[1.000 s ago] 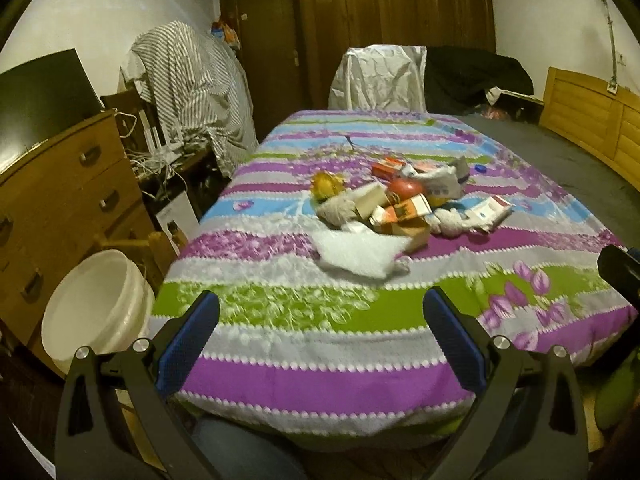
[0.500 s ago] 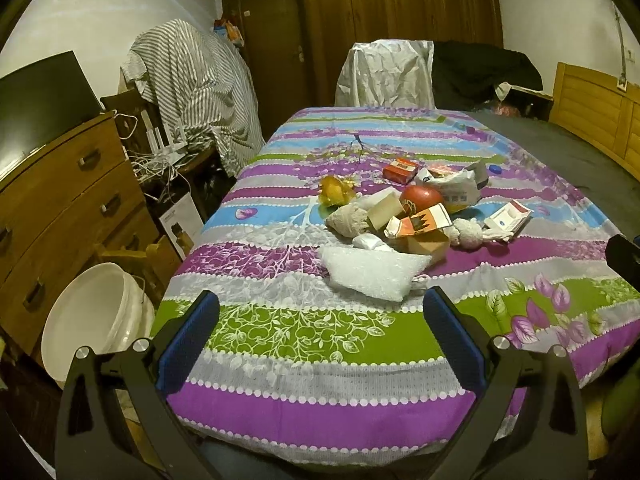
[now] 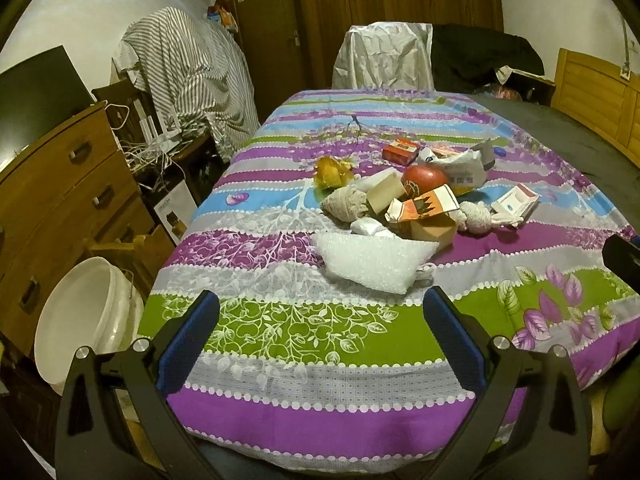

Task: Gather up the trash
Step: 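Move both grippers toward the trash pile on the bedspread, then grasp the white bubble-wrap foam with the left gripper while the right grasps a paper cup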

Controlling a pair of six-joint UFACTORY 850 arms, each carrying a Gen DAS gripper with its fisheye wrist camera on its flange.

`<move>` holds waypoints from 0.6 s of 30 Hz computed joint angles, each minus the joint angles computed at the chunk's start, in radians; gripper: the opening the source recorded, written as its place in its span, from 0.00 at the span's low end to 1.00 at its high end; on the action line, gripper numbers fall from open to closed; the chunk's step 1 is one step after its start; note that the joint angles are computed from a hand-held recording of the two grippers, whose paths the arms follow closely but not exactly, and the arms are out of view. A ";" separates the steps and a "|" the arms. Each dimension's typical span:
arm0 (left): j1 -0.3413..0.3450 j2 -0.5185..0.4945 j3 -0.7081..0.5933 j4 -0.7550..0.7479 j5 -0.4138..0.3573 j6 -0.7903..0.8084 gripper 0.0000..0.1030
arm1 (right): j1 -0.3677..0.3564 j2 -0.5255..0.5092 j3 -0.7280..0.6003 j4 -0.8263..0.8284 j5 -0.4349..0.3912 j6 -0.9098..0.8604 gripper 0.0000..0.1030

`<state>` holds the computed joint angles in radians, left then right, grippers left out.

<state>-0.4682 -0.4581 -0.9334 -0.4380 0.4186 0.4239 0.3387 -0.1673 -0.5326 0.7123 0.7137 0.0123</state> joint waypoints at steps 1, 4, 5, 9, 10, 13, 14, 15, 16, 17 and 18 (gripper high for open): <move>0.001 -0.002 -0.001 0.007 -0.001 -0.007 0.95 | 0.000 -0.006 -0.004 0.001 -0.002 -0.006 0.96; 0.012 -0.010 0.005 0.032 0.005 -0.022 0.95 | 0.000 -0.012 -0.010 0.006 -0.006 -0.018 0.96; 0.020 -0.016 0.006 0.039 0.001 -0.026 0.95 | -0.005 -0.017 -0.013 0.001 -0.010 -0.016 0.96; 0.047 -0.035 0.006 0.044 -0.024 -0.038 0.95 | -0.013 -0.036 -0.019 -0.018 -0.018 0.007 0.96; 0.054 -0.041 0.002 0.041 -0.036 -0.040 0.95 | -0.017 -0.043 -0.023 -0.026 -0.022 0.015 0.96; 0.075 -0.055 -0.009 0.053 -0.070 -0.075 0.95 | -0.022 -0.067 -0.036 -0.054 -0.033 0.035 0.96; 0.079 -0.059 -0.012 0.054 -0.076 -0.084 0.95 | -0.021 -0.079 -0.044 -0.055 -0.038 0.033 0.96; 0.081 -0.062 -0.016 0.069 -0.081 -0.099 0.95 | -0.020 -0.085 -0.048 -0.057 -0.040 0.032 0.96; 0.085 -0.068 -0.023 0.109 -0.094 -0.133 0.95 | -0.020 -0.090 -0.052 -0.060 -0.044 0.034 0.96; 0.087 -0.073 -0.033 0.138 -0.113 -0.162 0.95 | -0.020 -0.098 -0.056 -0.068 -0.048 0.042 0.96; 0.089 -0.079 -0.043 0.163 -0.125 -0.190 0.95 | -0.022 -0.103 -0.059 -0.074 -0.052 0.049 0.96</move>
